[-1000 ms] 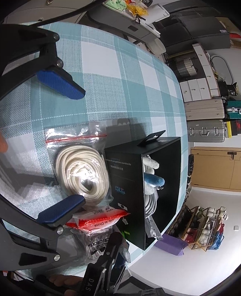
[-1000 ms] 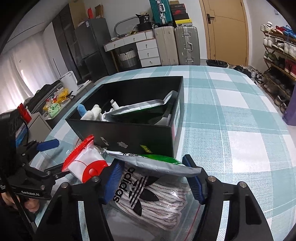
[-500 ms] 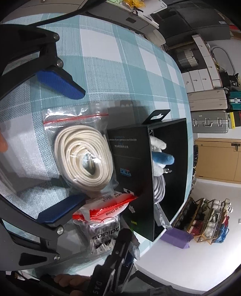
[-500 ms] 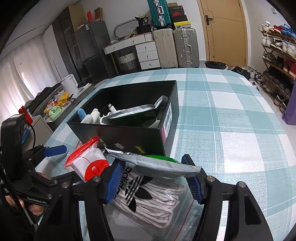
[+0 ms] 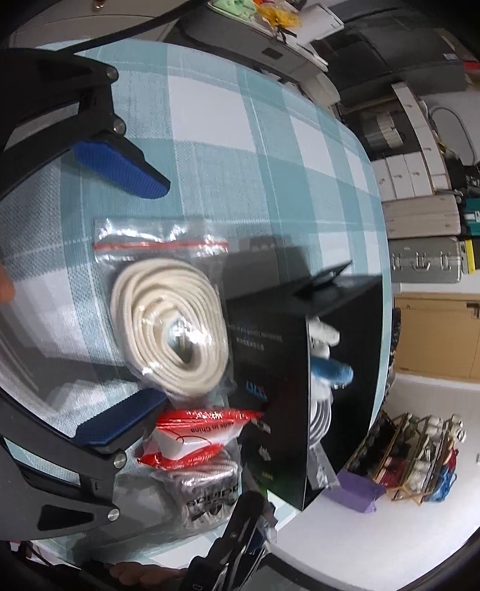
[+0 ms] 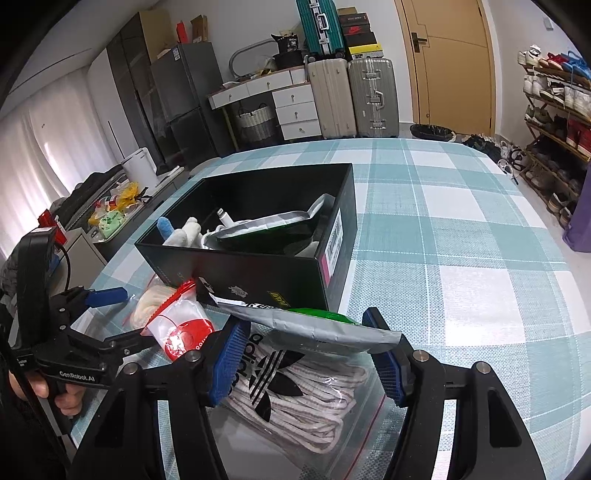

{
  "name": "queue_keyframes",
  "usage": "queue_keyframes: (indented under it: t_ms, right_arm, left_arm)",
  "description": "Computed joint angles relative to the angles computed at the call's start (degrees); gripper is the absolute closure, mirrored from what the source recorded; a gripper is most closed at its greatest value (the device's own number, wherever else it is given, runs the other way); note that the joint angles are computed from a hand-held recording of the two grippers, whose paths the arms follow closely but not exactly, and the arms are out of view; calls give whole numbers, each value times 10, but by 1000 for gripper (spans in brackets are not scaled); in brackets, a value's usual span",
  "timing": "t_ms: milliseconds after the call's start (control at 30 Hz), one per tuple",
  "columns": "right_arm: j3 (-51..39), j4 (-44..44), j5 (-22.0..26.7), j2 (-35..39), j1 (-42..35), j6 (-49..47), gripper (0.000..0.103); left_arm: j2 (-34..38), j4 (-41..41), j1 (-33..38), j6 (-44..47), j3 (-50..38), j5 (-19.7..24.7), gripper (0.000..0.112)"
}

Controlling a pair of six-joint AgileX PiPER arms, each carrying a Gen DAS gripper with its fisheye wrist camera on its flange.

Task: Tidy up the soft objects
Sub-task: 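Grasp the bagged white rope with the left gripper while the right gripper lifts the foil packet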

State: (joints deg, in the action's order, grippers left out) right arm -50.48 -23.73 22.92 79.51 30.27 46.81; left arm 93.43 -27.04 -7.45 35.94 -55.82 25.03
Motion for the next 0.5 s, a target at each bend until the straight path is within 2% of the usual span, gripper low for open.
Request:
queue_keyframes:
  t_ms: [167, 267, 333, 433, 500]
  right_arm:
    - [1, 4, 0, -4, -1, -6, 39]
    - [1, 2, 0, -4, -1, -5, 39]
    - [2, 3, -1, -5, -1, -7, 39]
    - [1, -5, 0, -4, 3, 1, 39]
    - [1, -8, 0, -5, 5, 3, 39]
  left_arm:
    - [14, 28, -12, -36, -10, -3, 9]
    - [15, -2, -2, -11, -11, 3, 12]
    - [14, -15, 0, 3, -11, 2, 18]
    - [9, -52, 5, 52, -5, 5, 34]
    - [2, -67, 7, 74, 2, 3, 49]
